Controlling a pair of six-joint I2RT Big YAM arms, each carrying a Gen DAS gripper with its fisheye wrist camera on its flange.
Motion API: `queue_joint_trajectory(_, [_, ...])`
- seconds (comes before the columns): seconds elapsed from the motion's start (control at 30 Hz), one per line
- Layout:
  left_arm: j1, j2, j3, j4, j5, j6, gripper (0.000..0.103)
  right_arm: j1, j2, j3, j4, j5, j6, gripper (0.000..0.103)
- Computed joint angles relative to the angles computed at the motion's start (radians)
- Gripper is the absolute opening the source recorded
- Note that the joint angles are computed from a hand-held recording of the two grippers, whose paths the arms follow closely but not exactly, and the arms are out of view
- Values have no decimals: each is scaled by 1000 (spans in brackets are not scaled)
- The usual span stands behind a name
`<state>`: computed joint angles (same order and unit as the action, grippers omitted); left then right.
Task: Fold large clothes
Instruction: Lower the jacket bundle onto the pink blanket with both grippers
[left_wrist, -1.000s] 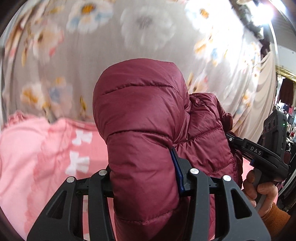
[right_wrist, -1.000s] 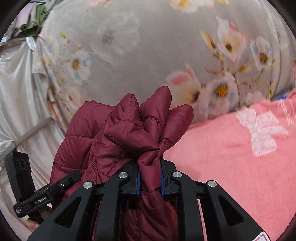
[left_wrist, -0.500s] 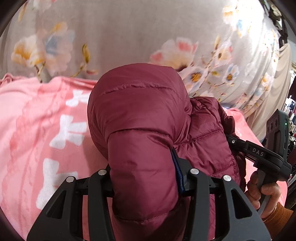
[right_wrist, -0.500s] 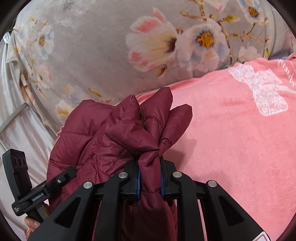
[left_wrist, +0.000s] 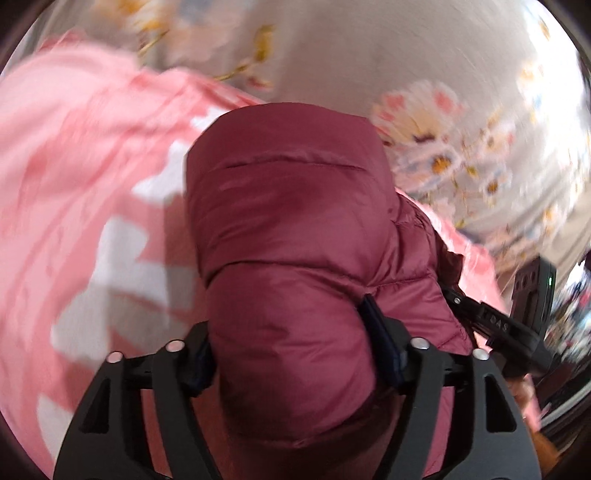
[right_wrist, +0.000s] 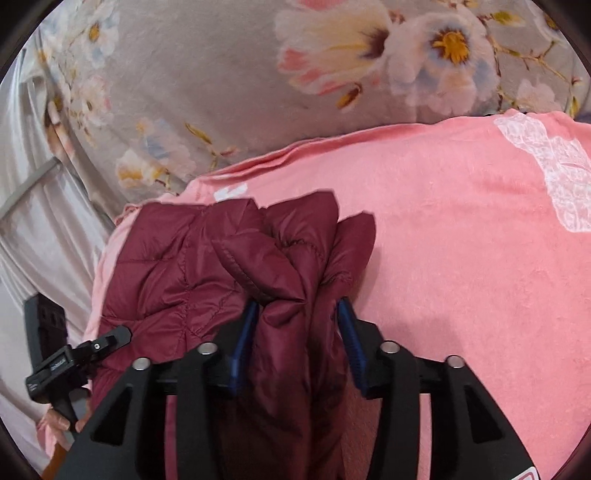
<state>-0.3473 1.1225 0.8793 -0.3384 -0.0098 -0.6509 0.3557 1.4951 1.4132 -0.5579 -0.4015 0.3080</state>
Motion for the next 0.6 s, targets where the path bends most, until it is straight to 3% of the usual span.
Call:
queue_joint_trajectory(0.1, [32,-55,-49,13,51,-88,79,-36,-29,-33,2,-73,27,54])
queue_joint_trajectory(0.23, [54,-87,-76,12,103,-149,95,-44,28,15,-90,-126,53,57])
queue_joint_trajectory(0.4, [107,-19,-72,68,248,-245,95,-40,149,99,-165,-286,109,64])
queue_joint_trajectory(0.47, [117,10,-62,71,270,-257,95,-43,179,108,-156,-371,144,57])
queue_joint_trajectory(0.5, [119,25,-45,50,272,-249,96,-43,190,110,-138,-421,158,41])
queue_joint_trajectory(0.57, [118,50,-8,5,276,-217,94,-42,182,95,-102,-470,192,26])
queue_joint_trajectory(0.6, [115,67,15,-15,284,-191,88,-40,169,89,-101,-465,186,21])
